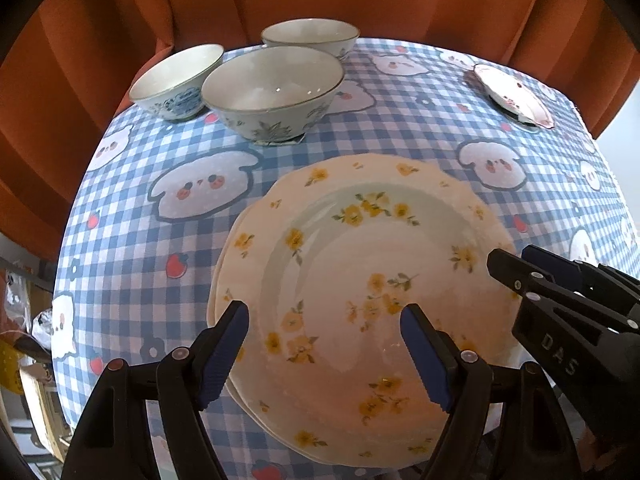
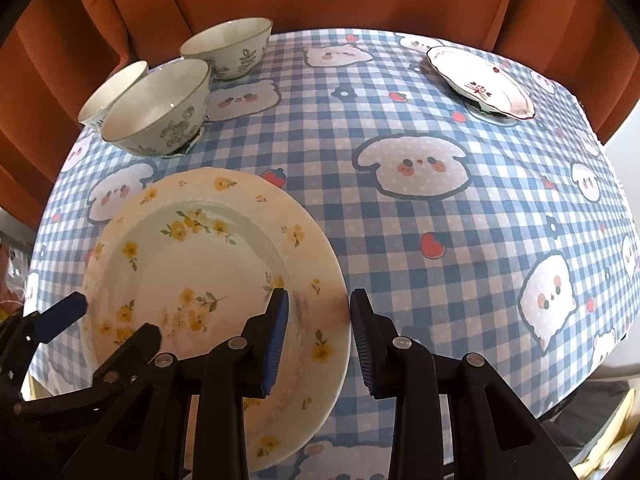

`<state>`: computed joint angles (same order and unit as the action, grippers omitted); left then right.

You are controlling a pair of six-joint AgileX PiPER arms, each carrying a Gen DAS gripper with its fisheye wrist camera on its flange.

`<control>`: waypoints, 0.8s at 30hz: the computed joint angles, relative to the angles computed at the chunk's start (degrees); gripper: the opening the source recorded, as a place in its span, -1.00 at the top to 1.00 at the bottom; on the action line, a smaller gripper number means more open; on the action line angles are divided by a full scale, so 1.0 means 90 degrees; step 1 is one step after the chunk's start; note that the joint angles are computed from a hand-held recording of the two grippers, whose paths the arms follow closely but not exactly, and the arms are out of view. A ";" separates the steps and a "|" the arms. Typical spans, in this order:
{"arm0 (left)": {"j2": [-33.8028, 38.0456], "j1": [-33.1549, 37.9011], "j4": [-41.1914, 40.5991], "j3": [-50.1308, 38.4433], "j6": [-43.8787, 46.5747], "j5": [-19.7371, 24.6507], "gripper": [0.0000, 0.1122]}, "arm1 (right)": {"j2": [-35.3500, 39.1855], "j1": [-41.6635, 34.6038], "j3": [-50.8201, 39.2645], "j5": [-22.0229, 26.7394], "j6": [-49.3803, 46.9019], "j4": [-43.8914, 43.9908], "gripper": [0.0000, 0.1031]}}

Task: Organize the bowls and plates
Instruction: 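Open both grippers and withdraw them from the plate stack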

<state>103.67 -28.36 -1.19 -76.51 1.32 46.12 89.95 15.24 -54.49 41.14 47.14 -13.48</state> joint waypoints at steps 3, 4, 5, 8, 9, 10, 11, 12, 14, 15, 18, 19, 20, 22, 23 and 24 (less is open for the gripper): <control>-0.0038 -0.0078 -0.0077 -0.0147 0.0054 0.0075 -0.50 | -0.0255 -0.0041 -0.0008 0.0122 -0.0058 0.0040 0.20; -0.0049 -0.0105 -0.0082 -0.0192 0.0054 0.0084 -0.53 | -0.0343 -0.0070 -0.0020 0.0175 -0.0088 0.0037 0.11; -0.0059 -0.0146 -0.0078 -0.0239 0.0034 0.0080 -0.54 | -0.0452 -0.0104 -0.0007 0.0197 -0.0104 0.0022 -0.09; -0.0071 -0.0350 0.0054 -0.0374 -0.0183 0.0023 -0.58 | -0.0766 -0.0205 0.0063 0.0210 -0.0129 -0.0111 -0.27; -0.0060 -0.0415 0.0100 -0.0413 -0.0283 0.0006 -0.59 | -0.0825 -0.0266 0.0079 0.0191 -0.0219 -0.0090 -0.27; -0.0040 -0.0493 0.0163 -0.0466 -0.0416 -0.0004 -0.60 | -0.0889 -0.0392 0.0112 0.0123 -0.0401 -0.0022 -0.27; -0.0007 -0.0589 0.0246 -0.0527 -0.0589 -0.0017 -0.60 | -0.0954 -0.0530 0.0150 0.0047 -0.0600 0.0047 -0.28; 0.0033 -0.0675 0.0326 -0.0598 -0.0753 -0.0007 -0.60 | -0.0997 -0.0639 0.0190 -0.0016 -0.0771 0.0117 -0.28; 0.0176 -0.0883 0.0495 -0.0848 -0.1142 0.0156 -0.60 | -0.1093 -0.0981 0.0257 -0.0162 -0.1352 0.0388 -0.28; 0.0221 -0.0974 0.0551 -0.0953 -0.1292 0.0222 -0.60 | -0.1124 -0.1121 0.0271 -0.0173 -0.1592 0.0519 -0.28; 0.0401 -0.1356 0.0984 -0.1308 -0.1901 0.0345 -0.60 | -0.1204 -0.1725 0.0286 -0.0229 -0.2606 0.1149 -0.29; 0.0508 -0.1479 0.1102 -0.1476 -0.2106 0.0421 -0.60 | -0.1212 -0.1928 0.0285 -0.0264 -0.2985 0.1320 -0.29; 0.0643 -0.1595 0.1176 -0.1701 -0.2308 0.0541 -0.60 | -0.1197 -0.2100 0.0254 -0.0263 -0.3281 0.1441 -0.29; 0.0866 -0.1793 0.1263 -0.2115 -0.2640 0.0737 -0.60 | -0.1125 -0.2599 0.0128 -0.0179 -0.4088 0.1852 -0.29; 0.0961 -0.1903 0.1355 -0.2313 -0.2808 0.0815 -0.60 | -0.1091 -0.2902 0.0054 -0.0115 -0.4575 0.2167 -0.29; 0.1063 -0.2019 0.1483 -0.2520 -0.2974 0.0901 -0.60 | -0.1081 -0.3141 0.0021 -0.0081 -0.4960 0.2417 -0.29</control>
<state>113.24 -46.53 12.16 -99.19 -25.45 54.23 80.23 -13.03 -54.30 40.40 2.50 8.27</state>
